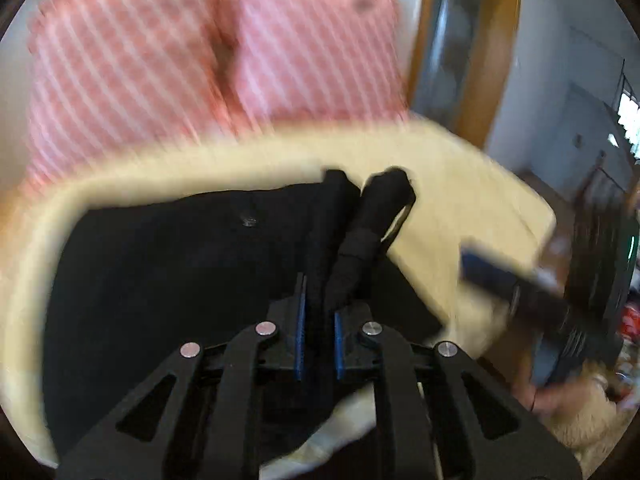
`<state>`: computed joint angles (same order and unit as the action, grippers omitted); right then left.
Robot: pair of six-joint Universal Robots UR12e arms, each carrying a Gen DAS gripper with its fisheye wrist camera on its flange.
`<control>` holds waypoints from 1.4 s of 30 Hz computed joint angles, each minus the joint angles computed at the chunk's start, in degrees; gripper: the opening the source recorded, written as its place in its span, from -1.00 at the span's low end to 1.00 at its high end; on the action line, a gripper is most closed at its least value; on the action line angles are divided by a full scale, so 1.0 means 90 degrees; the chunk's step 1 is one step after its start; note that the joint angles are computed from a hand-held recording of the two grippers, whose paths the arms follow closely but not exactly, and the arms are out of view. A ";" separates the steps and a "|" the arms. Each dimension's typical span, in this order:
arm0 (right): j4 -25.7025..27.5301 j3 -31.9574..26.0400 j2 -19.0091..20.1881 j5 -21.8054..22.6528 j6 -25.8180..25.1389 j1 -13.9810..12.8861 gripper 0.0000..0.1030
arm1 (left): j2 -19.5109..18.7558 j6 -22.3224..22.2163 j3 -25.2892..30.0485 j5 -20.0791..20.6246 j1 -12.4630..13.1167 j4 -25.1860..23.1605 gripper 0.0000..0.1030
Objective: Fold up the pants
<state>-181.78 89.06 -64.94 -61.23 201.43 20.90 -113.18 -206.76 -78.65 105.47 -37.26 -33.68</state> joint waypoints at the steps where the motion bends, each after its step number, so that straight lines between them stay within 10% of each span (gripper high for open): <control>1: 0.0034 0.0019 -0.0011 -0.0093 0.0043 -0.0025 0.59 | -0.0006 -0.0087 -0.0070 -0.0070 -0.0006 0.0122 -0.78; 8: -0.0058 -0.0039 0.0060 -0.0250 0.0328 -0.0065 0.60 | 0.0044 0.0049 0.0038 0.0549 -0.0142 0.0925 -0.80; 11: -0.0045 -0.0072 0.0068 -0.0327 0.0313 -0.0060 0.62 | -0.0166 0.0402 0.0375 0.0941 -0.0319 0.0107 -0.78; 13: -0.0118 -0.0057 0.0056 -0.0348 0.0410 -0.0068 0.62 | -0.0255 0.0265 0.0397 0.0425 -0.0251 -0.0369 -0.64; 15: -0.0188 -0.0050 0.0041 -0.0331 0.0438 -0.0071 0.62 | -0.0245 0.0365 0.0287 0.0540 -0.0301 -0.0117 -0.59; 17: -0.0182 -0.0136 0.0047 -0.0270 0.0294 -0.0056 0.62 | -0.0146 0.0622 0.0170 0.0389 -0.0311 0.0156 -0.23; 20: -0.0291 -0.0347 0.0136 0.0146 0.0101 -0.0032 0.62 | 0.0257 0.0720 -0.0497 -0.0972 -0.0105 0.1473 0.03; 22: -0.0189 -0.0586 0.0253 0.0620 -0.0100 0.0004 0.62 | 0.0466 0.0499 -0.0819 -0.0792 -0.0052 0.2008 0.47; 27: 0.1073 -0.1169 0.0483 0.1096 -0.0918 0.0247 0.68 | 0.0614 -0.0755 -0.0963 0.1351 -0.0096 0.1215 0.61; 31: 0.2743 -0.1395 0.0479 0.0569 -0.1827 0.0413 0.68 | 0.0828 -0.1937 -0.1306 0.0832 0.0209 0.0539 0.65; 37: 0.2501 -0.1772 0.0612 0.0566 -0.0872 0.0245 0.65 | 0.0822 -0.1421 -0.1477 0.0950 0.0177 0.1034 0.73; 42: 0.4138 -0.2835 0.1086 0.0139 -0.0808 0.0240 0.49 | 0.0805 -0.1317 -0.1503 0.0946 0.0156 0.1145 0.79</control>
